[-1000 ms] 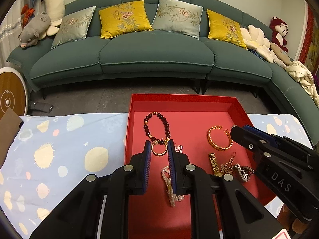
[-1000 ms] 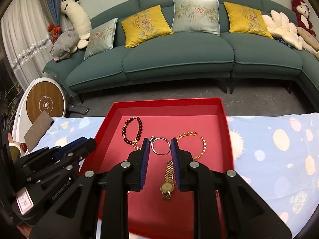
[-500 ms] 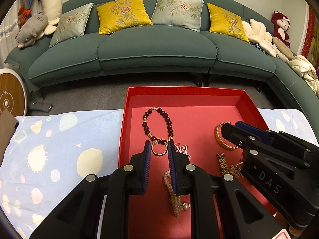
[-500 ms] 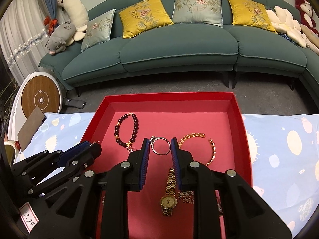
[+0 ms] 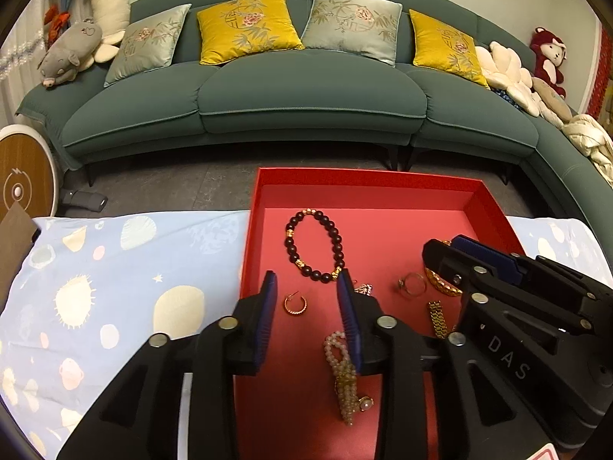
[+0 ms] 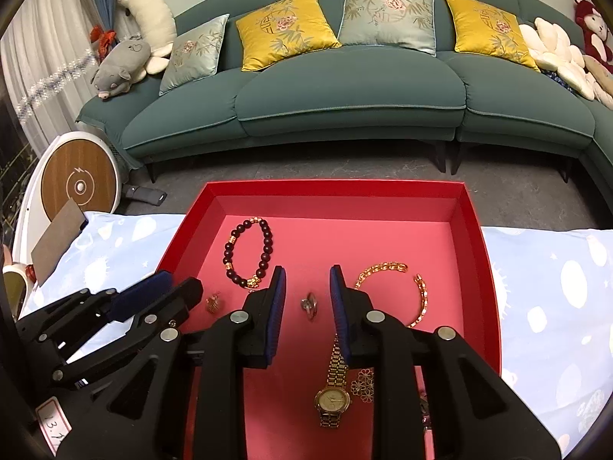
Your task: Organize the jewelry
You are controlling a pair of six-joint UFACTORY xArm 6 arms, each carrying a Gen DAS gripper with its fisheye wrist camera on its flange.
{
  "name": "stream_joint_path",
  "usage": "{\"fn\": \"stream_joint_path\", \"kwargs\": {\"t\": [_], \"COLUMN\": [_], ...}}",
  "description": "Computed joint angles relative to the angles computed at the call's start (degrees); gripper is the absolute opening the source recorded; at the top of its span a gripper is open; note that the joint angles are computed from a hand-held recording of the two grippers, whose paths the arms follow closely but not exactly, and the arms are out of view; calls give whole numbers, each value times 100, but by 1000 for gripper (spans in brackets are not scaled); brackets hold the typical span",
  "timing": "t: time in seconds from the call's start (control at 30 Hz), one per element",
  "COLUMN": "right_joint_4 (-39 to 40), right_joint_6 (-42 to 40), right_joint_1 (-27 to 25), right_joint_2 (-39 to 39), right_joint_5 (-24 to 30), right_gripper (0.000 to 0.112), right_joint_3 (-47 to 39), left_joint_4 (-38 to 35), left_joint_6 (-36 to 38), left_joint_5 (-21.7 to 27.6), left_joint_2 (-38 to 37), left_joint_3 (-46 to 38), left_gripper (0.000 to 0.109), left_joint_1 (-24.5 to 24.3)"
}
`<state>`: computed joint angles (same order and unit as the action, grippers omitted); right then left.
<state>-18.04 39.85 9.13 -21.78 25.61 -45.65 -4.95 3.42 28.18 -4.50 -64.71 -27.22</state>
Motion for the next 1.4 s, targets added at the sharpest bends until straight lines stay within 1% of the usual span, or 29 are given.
{"fn": "stream_joint_path", "kwargs": {"t": [0.07, 0.13, 0.17, 0.27, 0.3, 0.43, 0.5, 0.57, 0.6, 0.63, 0.73, 0.8, 0.87, 0.93, 1.03, 1.1, 1.17, 1.4], "right_joint_4": [-78, -232, -299, -431, -535, -854, -930, -971, -1013, -1072, -1581, -1947, -2247, -2355, -2462, -2366, -2159, -2052], "right_joint_6": [90, 250, 337, 462, 526, 670, 745, 849, 923, 994, 1514, 1868, 2193, 2375, 2704, 2845, 2738, 2733], "right_joint_1": [-32, -65, -64, -45, -10, 172, 322, 471, 560, 658, 1217, 1736, 2248, 2603, 3051, 3105, 2966, 2931], "right_joint_2": [-43, -176, -268, -682, -882, -1683, -2072, -2434, -2615, -2754, -3119, -3311, -3430, -3546, -3662, -3773, -3802, -3739], "right_joint_5": [-42, -69, -59, 13, 118, 625, 1023, 1341, 1491, 1663, 2428, 3019, 3566, 3878, 4283, 4261, 4069, 4001], "right_gripper": [23, 27, 32, 33, 33, 40, 42, 44, 49, 50, 50, 50, 50, 50, 51, 56, 56, 56], "right_joint_3": [31, 104, 141, 319, 380, 588, 646, 723, 773, 798, 818, 834, 827, 867, 917, 1029, 1109, 1211], "left_joint_4": [-84, -113, -108, -239, -222, -676, -849, -747, -578, -355, -94, -142, -160, -113, -52, -36, -78, 42], "left_joint_6": [20, 10, 13, 152, 136, 495, 609, 551, 467, 342, 208, 207, 240, 241, 234, 210, 198, 196], "left_joint_5": [-40, -93, -94, -103, -77, 176, 368, 440, 424, 397, 413, 485, 689, 798, 830, 879, 925, 1034], "left_joint_2": [-46, -140, -210, -538, -657, -1255, -1542, -1835, -2008, -2193, -2721, -3048, -3253, -3442, -3609, -3614, -3594, -3608], "left_joint_3": [36, 98, 138, 321, 374, 613, 718, 876, 1000, 1136, 1517, 1766, 1899, 2036, 2203, 2246, 2269, 2479], "left_gripper": [37, 37, 37, 37, 37, 38, 39, 40, 43, 47, 53, 54, 54, 54, 54, 54, 54, 54], "left_joint_1": [29, 68, 86, 151, 174, 330, 413, 444, 425, 393, 312, 266, 210, 180, 115, 93, 83, 56]}}
